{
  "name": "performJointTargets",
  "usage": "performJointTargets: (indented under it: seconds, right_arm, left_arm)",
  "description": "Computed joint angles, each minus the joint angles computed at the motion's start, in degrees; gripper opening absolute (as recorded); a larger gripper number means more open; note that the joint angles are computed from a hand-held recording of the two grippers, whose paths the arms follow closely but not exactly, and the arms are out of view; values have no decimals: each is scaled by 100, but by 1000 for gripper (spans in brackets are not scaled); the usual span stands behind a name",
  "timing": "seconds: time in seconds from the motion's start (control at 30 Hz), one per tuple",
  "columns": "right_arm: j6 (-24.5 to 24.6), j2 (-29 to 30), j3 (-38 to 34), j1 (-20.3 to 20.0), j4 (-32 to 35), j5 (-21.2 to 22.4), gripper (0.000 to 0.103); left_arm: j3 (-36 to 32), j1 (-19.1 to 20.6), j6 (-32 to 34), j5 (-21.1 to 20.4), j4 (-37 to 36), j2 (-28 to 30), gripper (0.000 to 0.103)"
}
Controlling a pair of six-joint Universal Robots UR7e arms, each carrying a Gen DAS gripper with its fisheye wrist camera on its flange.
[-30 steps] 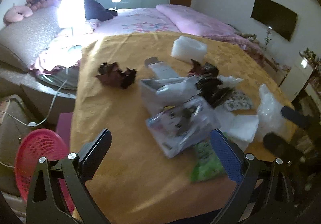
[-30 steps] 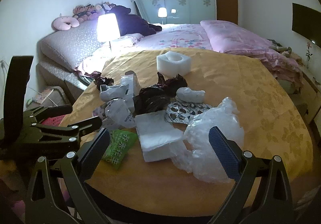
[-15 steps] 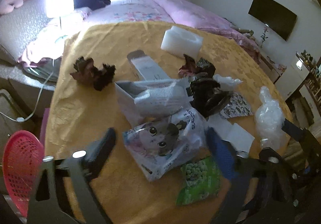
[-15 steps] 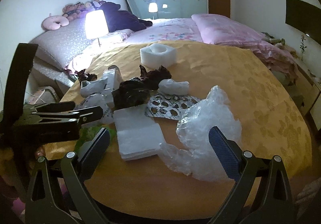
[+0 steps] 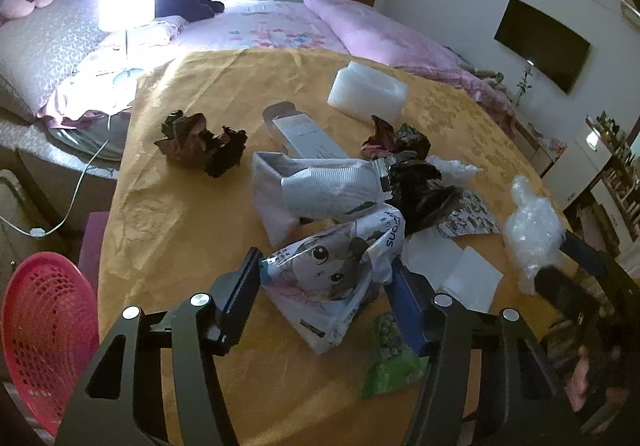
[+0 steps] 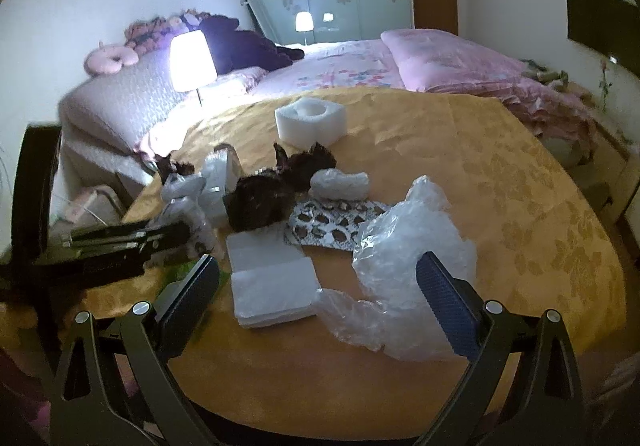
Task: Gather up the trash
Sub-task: 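Grasp the white printed snack bag with the left tool while the right grasps the clear plastic bag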
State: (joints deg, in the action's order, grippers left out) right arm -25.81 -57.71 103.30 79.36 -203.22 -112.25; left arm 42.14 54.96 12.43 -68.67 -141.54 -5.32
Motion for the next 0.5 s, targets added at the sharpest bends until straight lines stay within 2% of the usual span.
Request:
performJointTargets:
  seconds: [0.2, 0.4, 0.5]
  right_arm:
    - [384, -293, 102, -164, 205, 396, 96]
    - [187, -313, 47, -215, 351, 497, 96]
    - [95, -248, -10, -221, 324, 333, 95]
  left_arm:
    - [405, 17, -19, -155, -187, -296, 58]
    - [736, 29, -89, -204, -249, -538, 58]
    - [1018, 0, 39, -45, -460, -678, 58]
